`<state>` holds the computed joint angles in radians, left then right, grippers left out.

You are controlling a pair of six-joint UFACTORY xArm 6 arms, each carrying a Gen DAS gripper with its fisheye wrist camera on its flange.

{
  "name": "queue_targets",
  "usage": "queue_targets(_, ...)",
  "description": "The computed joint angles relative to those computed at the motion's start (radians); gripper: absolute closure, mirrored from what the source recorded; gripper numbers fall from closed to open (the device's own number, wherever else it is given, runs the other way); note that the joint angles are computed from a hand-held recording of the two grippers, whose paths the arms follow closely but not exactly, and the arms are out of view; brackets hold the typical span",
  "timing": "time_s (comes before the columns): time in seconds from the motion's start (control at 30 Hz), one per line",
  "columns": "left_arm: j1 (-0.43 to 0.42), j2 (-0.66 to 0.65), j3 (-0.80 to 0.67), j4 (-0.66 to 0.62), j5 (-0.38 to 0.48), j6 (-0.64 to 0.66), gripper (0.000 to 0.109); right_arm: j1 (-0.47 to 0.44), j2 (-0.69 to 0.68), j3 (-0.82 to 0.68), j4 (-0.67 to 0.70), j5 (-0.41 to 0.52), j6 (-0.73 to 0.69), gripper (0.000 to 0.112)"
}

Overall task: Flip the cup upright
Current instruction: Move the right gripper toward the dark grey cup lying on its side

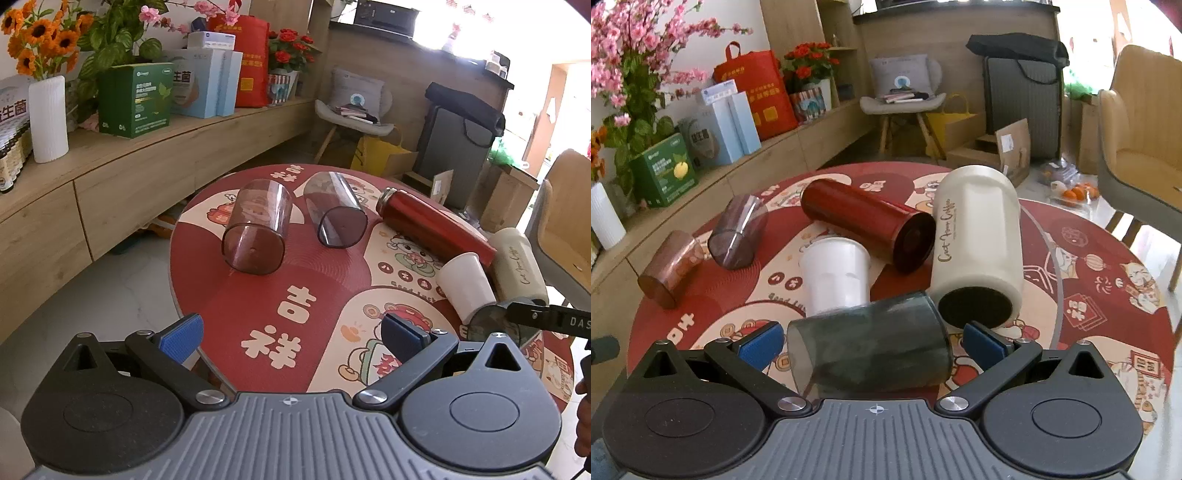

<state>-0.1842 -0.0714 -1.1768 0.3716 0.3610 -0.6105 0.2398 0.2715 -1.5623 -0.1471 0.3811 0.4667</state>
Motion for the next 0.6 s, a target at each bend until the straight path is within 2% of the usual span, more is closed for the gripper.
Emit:
queue_targets(0.1,0.0,0.002,0.0,-0.021,-0.002,0.02,0.006,-0.003,0.003,0.005,0.092,-0.005,-0.071,0.01)
queue_targets(0.6,0.017,-0.003,0.011,-0.056,-0.014,0.026,0.006,0.062,0.001,-0.024,0.191,0.049,-0.169,0.01)
